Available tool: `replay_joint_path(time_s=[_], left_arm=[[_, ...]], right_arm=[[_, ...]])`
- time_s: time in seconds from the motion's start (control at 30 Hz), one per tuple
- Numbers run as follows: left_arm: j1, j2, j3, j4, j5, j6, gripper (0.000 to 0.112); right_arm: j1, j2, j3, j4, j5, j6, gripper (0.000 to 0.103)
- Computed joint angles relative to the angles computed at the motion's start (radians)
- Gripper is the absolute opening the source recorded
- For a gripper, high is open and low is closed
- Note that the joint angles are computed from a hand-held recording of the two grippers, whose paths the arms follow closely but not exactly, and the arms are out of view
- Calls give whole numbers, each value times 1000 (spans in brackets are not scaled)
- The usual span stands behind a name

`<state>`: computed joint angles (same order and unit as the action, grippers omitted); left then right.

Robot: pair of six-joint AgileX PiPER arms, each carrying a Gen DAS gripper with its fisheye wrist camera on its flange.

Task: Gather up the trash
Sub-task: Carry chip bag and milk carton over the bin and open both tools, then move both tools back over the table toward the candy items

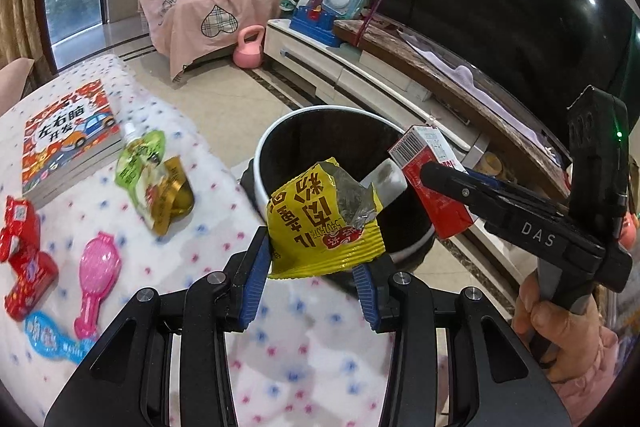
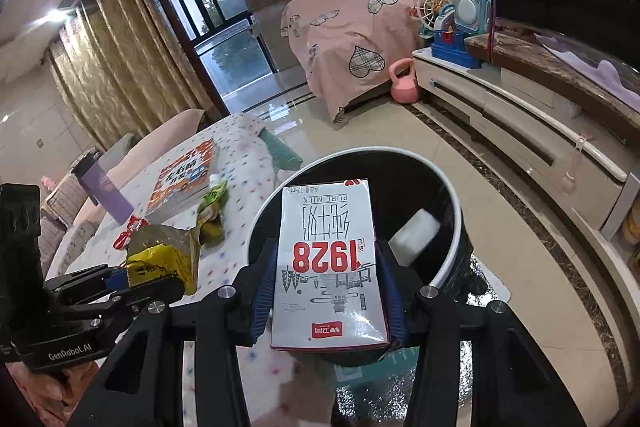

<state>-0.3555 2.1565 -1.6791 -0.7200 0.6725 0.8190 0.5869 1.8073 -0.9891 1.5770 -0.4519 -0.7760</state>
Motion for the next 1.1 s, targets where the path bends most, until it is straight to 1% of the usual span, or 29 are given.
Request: replay_joint_path(time_s=[0.57,0.63,0.67,0.7,0.77,0.8,0.83,0.87,0.93,1.0,1.07,1.1], left_arm=[[-59,159,-253,146,56,-193,40],[-64,174,-278,156,69,-212,45],[-66,177,-283,158,73,-216,48],[-69,176,-278,162,68,-217,54],[-69,159,-244,149,44,-196,61],[-67,147,-222,139,33,-182,62],[-62,137,-206,127,29,-170,62],[-56,132,-200,115,33,-160,63],[-40,100,-145,71,19,-117,65],[-25,74,-96,41,3,-84,67],[-1,40,-34,-12,-5,-31,67],[14,19,8,-40,-16,0,67]], right_arm=[[-106,39,-29,-7,84,-36,48],[-120,47,-34,-5,101,-34,49],[-129,49,-35,-8,113,-34,50],[-136,50,-33,-21,119,-22,50],[-144,48,-29,-32,122,-13,50],[-146,44,-25,-42,124,0,51],[-149,41,-20,-61,129,20,55],[-147,36,-12,-87,125,50,61],[-134,26,0,-105,107,77,67],[-114,16,10,-122,90,106,68],[-89,10,13,-138,72,132,79],[-80,9,12,-139,66,135,81]])
